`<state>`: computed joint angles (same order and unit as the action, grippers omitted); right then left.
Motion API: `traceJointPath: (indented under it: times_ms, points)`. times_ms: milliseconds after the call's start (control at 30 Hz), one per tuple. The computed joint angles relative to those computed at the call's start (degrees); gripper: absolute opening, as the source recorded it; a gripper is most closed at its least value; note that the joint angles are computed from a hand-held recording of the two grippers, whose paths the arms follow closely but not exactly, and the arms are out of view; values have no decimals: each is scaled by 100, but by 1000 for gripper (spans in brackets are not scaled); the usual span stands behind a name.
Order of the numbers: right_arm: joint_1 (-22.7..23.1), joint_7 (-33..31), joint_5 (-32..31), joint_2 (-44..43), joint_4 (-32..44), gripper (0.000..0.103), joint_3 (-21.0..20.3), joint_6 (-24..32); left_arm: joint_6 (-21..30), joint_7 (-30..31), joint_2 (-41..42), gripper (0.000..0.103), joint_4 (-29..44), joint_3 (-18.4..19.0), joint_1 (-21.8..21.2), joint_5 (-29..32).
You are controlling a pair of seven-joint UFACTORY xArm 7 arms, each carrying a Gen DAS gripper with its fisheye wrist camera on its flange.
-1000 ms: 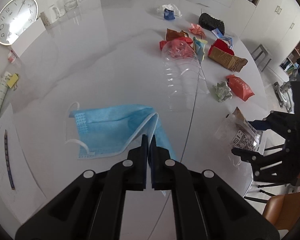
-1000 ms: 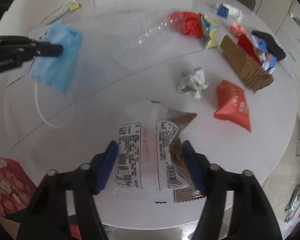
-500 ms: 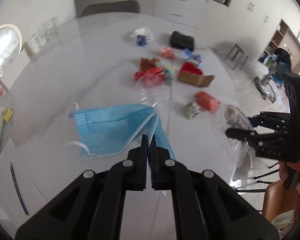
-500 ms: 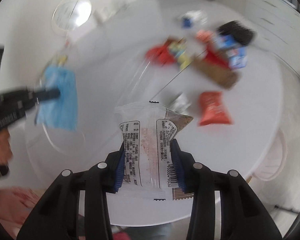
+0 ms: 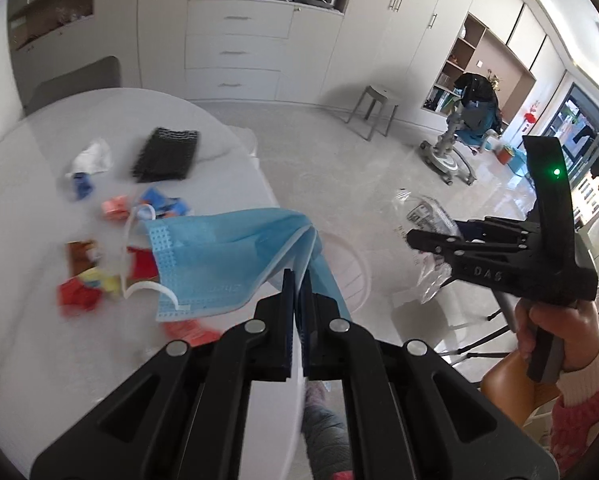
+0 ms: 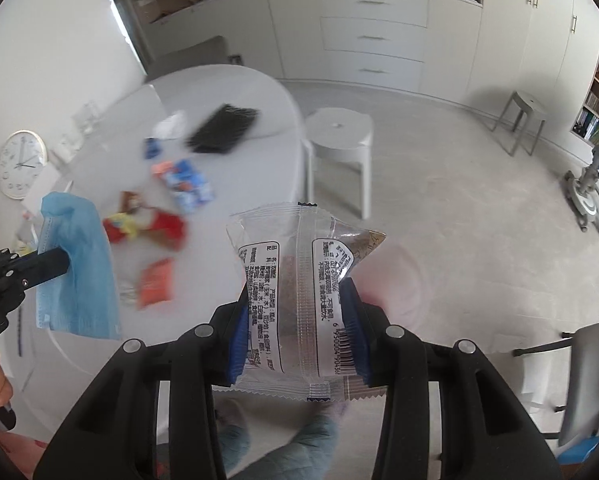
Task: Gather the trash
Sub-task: 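Carry mask and wrapper to the wastebasket and open both tools over it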
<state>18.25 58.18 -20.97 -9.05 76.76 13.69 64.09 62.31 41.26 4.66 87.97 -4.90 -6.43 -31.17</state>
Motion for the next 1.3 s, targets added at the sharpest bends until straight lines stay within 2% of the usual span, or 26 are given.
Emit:
traceJointPath:
  times_ms: [133, 333, 400, 533, 733, 800, 833, 867, 933, 1033, 1167, 1300]
  points:
    - [-289, -1100, 629, -573, -784, 42, -528, -448, -65, -866, 563, 3, 454, -332, -493, 413]
    - [-770, -2417, 1305, -530, -981, 42, -908, -557, -2, -1825, 1633, 3, 1423, -588, -1119, 1058]
    - [-917, -2677, 1418, -487, -1016, 42, -957, -556, 111, -2095, 2083, 3, 1853, -617, -1306, 1293]
    - [-1171, -3179, 1706, -308, -1061, 43, -1109, -575, 629, -2468, 3004, 3, 2866, -607, -1629, 1753]
    - [-1379, -3626, 2037, -135, -993, 43, -1188, -555, 1328, -2759, 3922, 3, 4139, -506, -1931, 2158]
    - [-1419, -3724, 2115, -75, -972, 43, -1200, -582, 1634, -2840, 4178, 14, 4608, -489, -1952, 2183]
    - [-1438, -3766, 2149, -48, -957, 43, -1206, -592, 1628, -2874, 4174, 42, 4613, -471, -1964, 2191]
    - [-1451, -3816, 2196, -24, -947, 43, -1214, -602, 1439, -2906, 4116, 60, 4482, -420, -1996, 2250]
    - [-1474, -3894, 2246, 13, -938, 43, -1218, -621, 927, -2869, 3810, 61, 3937, -402, -2004, 2314]
    - [-1502, -3980, 2304, 26, -952, 43, -1223, -626, 982, -2819, 3806, 63, 4009, -423, -2020, 2391]
    - [-1513, -3981, 2310, 25, -974, 43, -1202, -662, 994, -2960, 3813, 75, 4135, -367, -2077, 2519]
    - [-1518, -3977, 2300, 31, -975, 44, -1193, -668, 1121, -3141, 3859, 80, 4358, -324, -2061, 2566]
